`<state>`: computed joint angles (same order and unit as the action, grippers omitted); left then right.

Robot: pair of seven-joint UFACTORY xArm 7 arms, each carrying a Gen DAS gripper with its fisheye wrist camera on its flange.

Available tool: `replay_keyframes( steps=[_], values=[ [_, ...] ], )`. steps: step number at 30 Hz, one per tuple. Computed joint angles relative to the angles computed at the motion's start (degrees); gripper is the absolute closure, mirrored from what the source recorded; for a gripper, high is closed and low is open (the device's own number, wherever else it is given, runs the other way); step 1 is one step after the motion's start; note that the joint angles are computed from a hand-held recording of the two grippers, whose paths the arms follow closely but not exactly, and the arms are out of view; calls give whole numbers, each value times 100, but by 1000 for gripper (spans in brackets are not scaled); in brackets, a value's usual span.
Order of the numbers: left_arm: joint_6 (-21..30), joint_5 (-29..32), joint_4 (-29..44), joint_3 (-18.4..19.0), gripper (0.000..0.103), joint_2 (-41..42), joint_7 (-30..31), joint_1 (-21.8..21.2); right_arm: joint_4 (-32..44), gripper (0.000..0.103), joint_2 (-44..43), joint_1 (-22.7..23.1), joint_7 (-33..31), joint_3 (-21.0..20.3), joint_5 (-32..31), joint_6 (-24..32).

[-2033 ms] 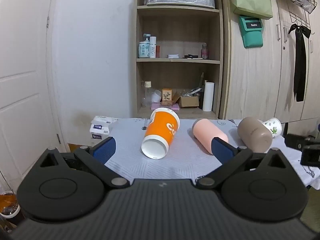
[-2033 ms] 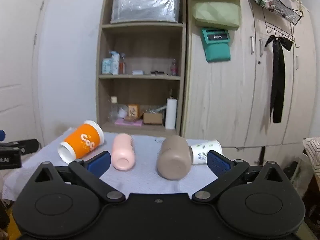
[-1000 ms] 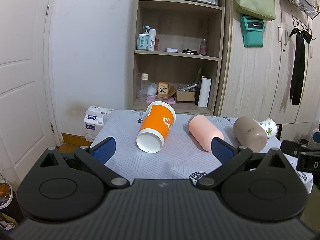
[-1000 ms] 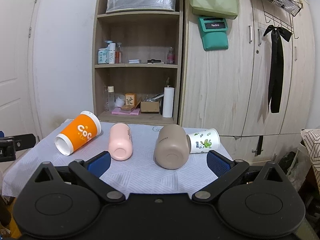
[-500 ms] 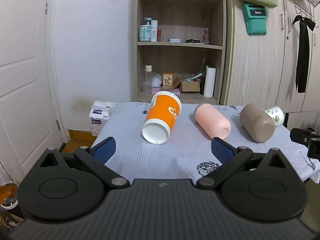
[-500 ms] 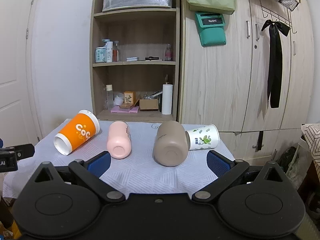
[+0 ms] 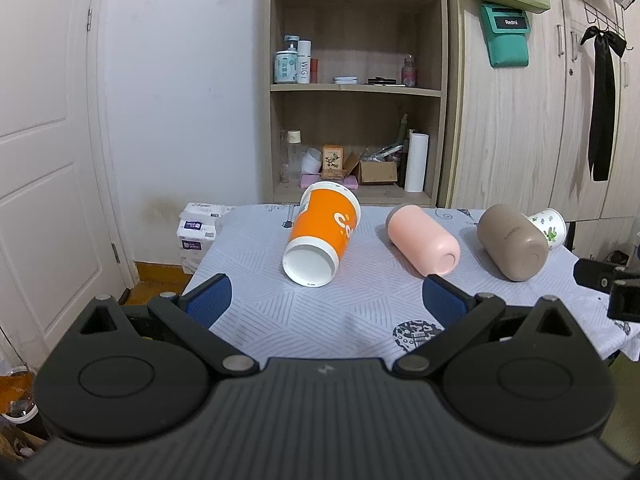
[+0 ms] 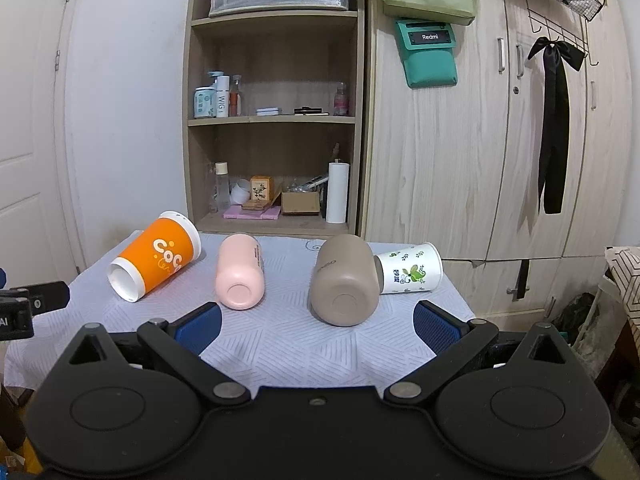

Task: Flip cup upright

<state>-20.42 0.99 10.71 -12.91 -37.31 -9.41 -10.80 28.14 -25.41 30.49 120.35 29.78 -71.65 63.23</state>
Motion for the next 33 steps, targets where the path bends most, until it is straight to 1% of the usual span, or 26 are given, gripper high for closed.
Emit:
replay_keyframes(
  steps=[19,23,24,26,28,29,30,31,32,33],
  values=[
    [82,46,-14,-31,0,-49,24,37,3,0,22,7,-56,-21,-6,-52],
    [238,109,122,44,0,41,92,11,15,0,55,-13,-78,-35,-81,-75],
    [322,160,202,167,0,101,128,-70,6,0,58,-28,-67,-58,-162,-122],
    [642,320,483,761,0,307,216,-532,-22,0,55,-74,-52,-152,-384,-312],
    [959,471,855,1804,0,565,403,-1425,-45,0,64,-155,-57,-294,-729,-615],
    [1017,514,1041,2403,0,688,564,-1963,-43,0,79,-199,-46,-346,-890,-732],
    [1011,533,1238,2974,0,819,751,-2489,-42,0,85,-251,-51,-473,-1097,-986],
    [1014,532,1455,3458,0,970,929,-2941,-21,0,114,-306,-61,-580,-1265,-1208],
    [1045,490,1635,3716,0,1109,1047,-3194,8,0,159,-364,-62,-671,-1417,-1401],
    [1108,438,1874,3873,0,1329,1154,-3345,35,0,205,-411,-56,-737,-1533,-1546]
  ],
)
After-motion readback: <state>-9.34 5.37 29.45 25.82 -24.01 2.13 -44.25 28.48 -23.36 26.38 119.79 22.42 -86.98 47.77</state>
